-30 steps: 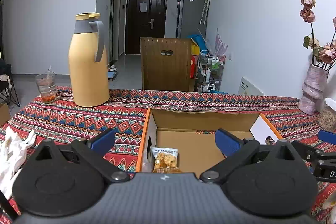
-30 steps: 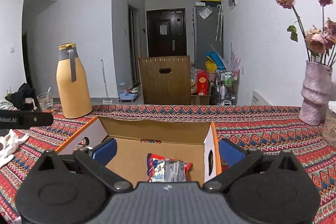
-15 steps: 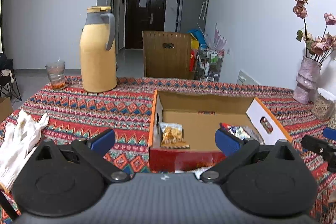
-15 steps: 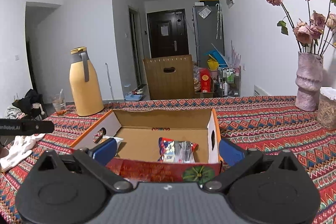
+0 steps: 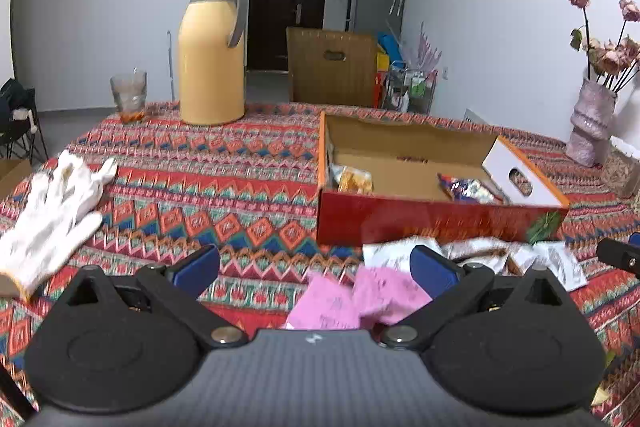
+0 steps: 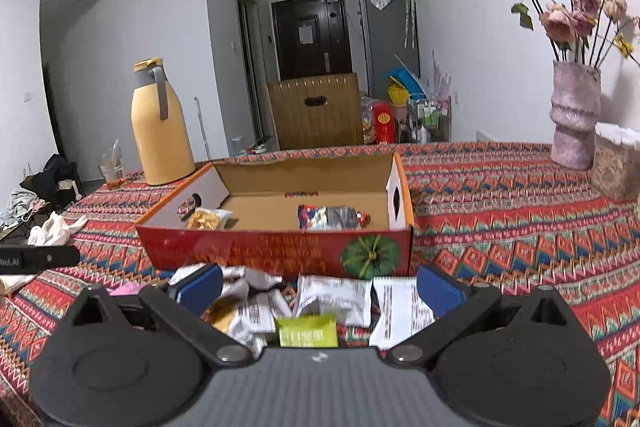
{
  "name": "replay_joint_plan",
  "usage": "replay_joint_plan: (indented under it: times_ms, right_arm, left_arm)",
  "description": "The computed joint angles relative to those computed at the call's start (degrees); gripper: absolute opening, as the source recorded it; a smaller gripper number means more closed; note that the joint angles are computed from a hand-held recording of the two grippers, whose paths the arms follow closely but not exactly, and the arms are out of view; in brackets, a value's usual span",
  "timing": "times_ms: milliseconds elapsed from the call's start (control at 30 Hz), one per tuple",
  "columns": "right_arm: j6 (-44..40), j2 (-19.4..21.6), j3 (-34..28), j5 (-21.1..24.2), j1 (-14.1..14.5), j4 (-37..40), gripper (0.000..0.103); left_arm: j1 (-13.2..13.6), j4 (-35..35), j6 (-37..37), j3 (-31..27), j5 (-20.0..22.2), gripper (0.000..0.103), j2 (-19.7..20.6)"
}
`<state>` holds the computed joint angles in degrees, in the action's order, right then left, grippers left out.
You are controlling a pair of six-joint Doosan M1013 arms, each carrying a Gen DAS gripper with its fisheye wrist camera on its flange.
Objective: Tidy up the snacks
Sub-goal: 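Withdraw both tools from the box back toward the snack pile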
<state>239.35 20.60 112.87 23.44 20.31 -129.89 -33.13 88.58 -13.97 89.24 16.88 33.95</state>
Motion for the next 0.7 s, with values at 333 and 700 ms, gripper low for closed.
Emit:
replay_joint_plan:
  times_ms: [333, 700]
  right_arm:
    - [-0.7, 0.8, 1.4, -0.3, 0.7, 2.7, 0.103]
    - [-0.9, 1.4, 1.4, -0.5, 1.1, 4.1, 0.103]
  left_arm:
    - [-0.2, -0.4, -2.0, 2.0, -0.4, 0.103, -0.1]
    - [-0.1, -2.3, -0.6, 2.2, -1.0, 0.103, 0.1]
